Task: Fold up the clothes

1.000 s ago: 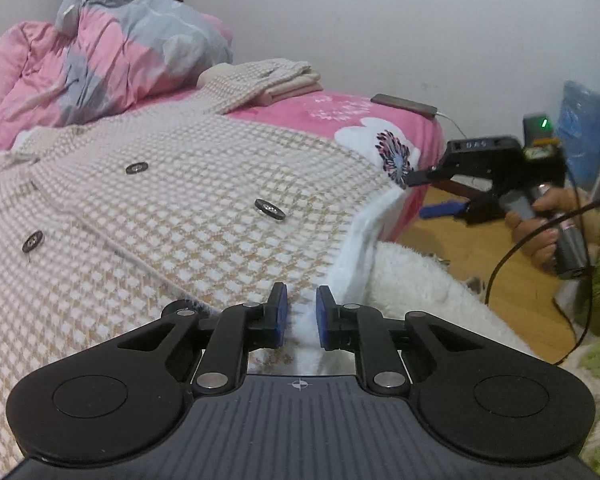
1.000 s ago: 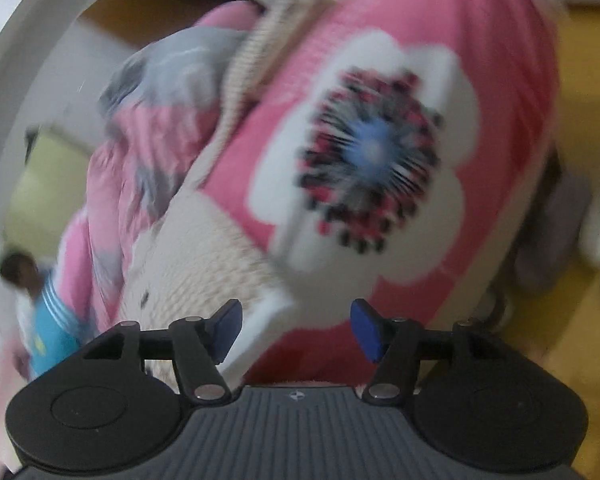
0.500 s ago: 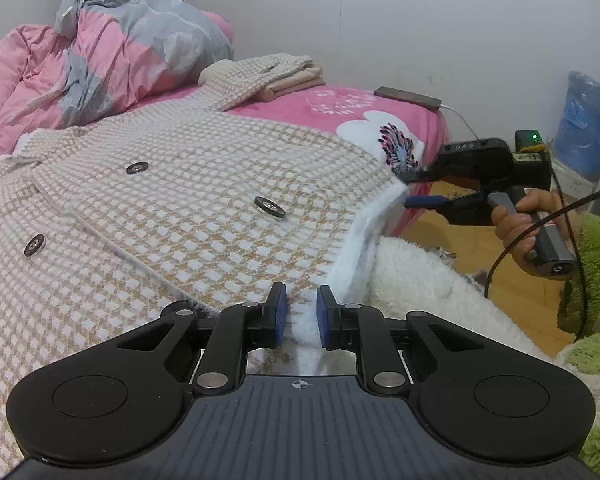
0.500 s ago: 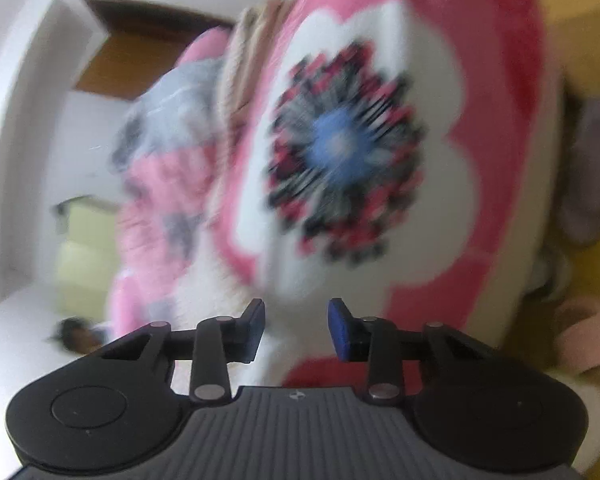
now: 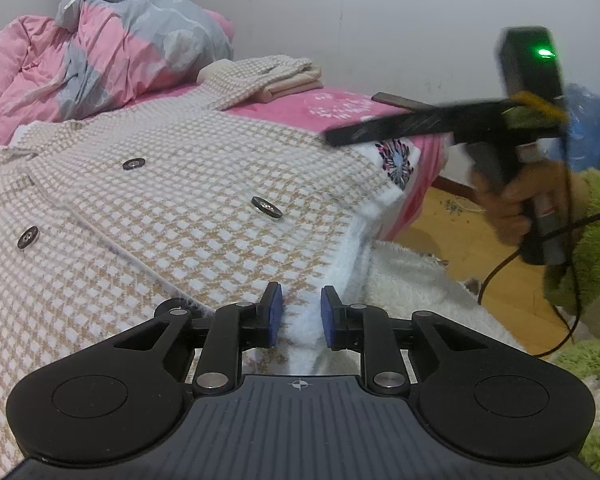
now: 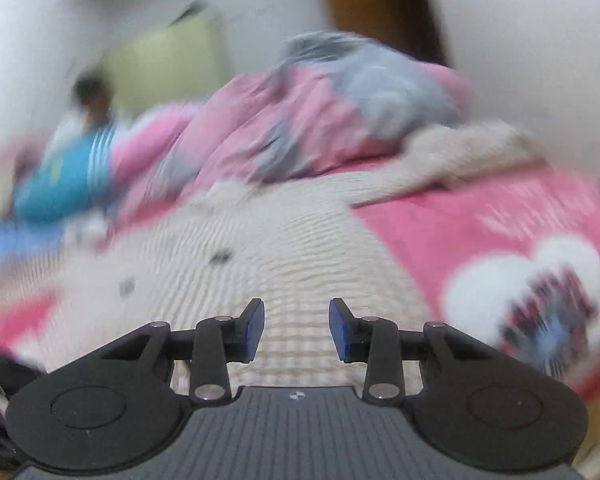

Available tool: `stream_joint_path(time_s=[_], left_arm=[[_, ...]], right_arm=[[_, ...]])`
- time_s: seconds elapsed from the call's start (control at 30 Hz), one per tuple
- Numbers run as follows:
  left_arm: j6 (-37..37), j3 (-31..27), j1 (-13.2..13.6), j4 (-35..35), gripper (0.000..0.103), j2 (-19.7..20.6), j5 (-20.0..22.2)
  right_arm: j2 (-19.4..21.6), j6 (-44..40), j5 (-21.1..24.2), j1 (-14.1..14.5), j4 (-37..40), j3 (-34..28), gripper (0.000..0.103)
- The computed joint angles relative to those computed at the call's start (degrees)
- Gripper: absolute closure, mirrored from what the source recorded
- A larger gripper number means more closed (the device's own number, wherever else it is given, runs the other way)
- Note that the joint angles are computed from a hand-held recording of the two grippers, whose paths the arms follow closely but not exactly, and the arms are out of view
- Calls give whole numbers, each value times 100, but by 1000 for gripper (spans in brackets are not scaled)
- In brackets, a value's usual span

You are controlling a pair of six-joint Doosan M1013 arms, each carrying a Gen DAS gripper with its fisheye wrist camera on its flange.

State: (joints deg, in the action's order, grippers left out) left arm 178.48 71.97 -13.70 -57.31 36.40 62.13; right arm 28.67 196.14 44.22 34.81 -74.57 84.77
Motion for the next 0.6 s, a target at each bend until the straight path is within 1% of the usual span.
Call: stream_joint_path(time_s=[0.07, 0.1, 0.13, 0.2, 0.27, 0.33, 0.37, 0.43, 0.47, 0.6], left_arm=[[44, 21, 9, -55, 81, -1, 6], [60, 19, 16, -81, 79, 7, 31], [75, 17, 23, -107, 79, 15, 57], [120, 6, 36, -149, 78, 35, 112], [151, -30, 46, -173, 78, 65, 178], [140, -71, 55, -193, 78, 97, 241], [125, -91, 60, -203, 78, 113, 272], [117, -101, 74, -237, 78, 128, 321], [114, -112, 79, -253, 78, 138, 340], [74, -172, 93, -290, 77, 185, 424]], right_arm=[[189, -769, 39, -38, 437, -268, 65], [244, -966, 104, -62, 620, -329, 65], [243, -935, 138, -83, 701, -291, 65], [173, -572, 116, -123, 709, -92, 65], [-11, 363, -162, -151, 334, 277, 65], [-98, 601, -61, -110, 219, 438, 64], [-91, 353, 185, -72, 416, 421, 64], [11, -490, 989, 10, 1034, 238, 64], [21, -613, 1252, 29, 1222, 215, 64], [-85, -333, 1784, 41, 1706, 325, 65]])
